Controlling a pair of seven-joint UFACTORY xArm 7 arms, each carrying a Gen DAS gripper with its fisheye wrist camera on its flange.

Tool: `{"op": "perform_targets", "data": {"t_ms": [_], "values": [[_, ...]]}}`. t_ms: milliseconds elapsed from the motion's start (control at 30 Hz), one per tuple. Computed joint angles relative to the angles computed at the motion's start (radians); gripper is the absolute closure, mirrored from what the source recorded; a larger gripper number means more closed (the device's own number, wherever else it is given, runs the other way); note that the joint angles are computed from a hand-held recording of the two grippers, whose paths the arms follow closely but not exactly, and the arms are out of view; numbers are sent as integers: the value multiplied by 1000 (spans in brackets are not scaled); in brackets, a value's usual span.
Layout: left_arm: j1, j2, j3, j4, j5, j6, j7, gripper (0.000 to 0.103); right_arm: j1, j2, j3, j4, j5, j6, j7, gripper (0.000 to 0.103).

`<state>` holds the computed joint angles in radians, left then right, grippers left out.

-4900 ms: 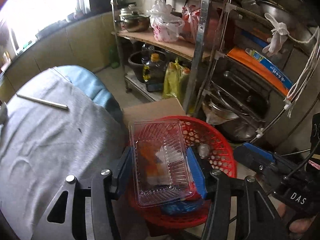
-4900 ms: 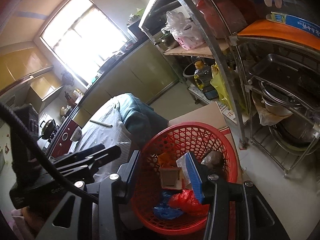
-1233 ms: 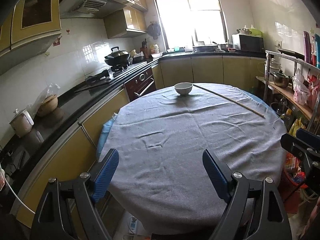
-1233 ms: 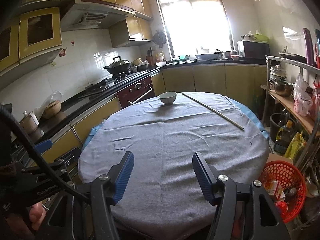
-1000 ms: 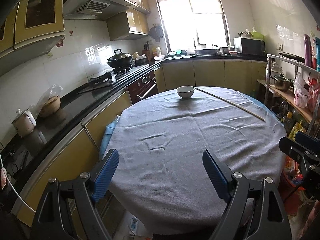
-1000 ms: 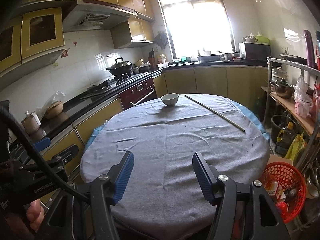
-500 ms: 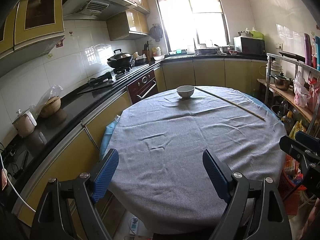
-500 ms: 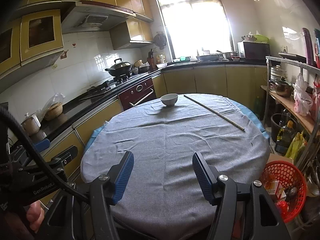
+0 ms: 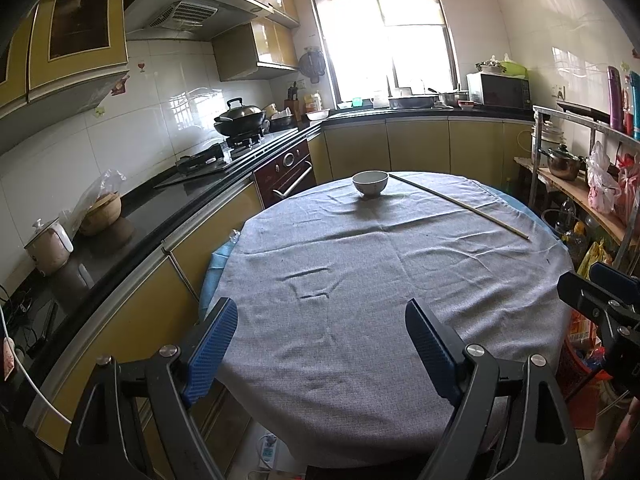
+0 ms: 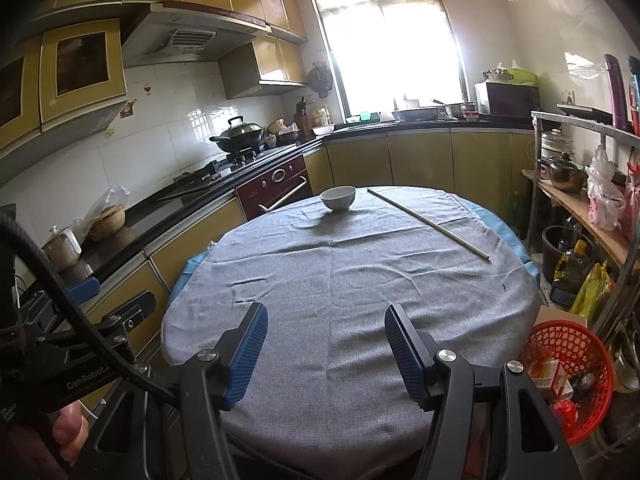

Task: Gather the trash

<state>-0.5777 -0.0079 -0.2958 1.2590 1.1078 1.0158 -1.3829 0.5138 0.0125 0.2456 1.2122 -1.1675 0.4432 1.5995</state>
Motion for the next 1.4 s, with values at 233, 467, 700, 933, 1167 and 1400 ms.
{"op": "perform_targets", "data": {"t_ms": [233,467,700,933,1167,1400], "values": [[-3,5,0,6,-2,4,6,17,0,-1,0,-2,0,0,3,38],[-4,11,4,10,-6,-2,11,17,1,4,0,2,6,0,-3,38],[-10,22,7,20,-9,-1,17,17,6,11,-5,4,5,0,4,38],[-21,36,13,35,-4,1,23,16,4,12,-10,0,2,-7,14,38],[-29,68,28,67,3,-15,27,16,5,17,-12,12,-3,22,-5,38],[-38,110,55,105,-6,-38,47,16,-6,25,-23,29,8,41,-31,38]]}}
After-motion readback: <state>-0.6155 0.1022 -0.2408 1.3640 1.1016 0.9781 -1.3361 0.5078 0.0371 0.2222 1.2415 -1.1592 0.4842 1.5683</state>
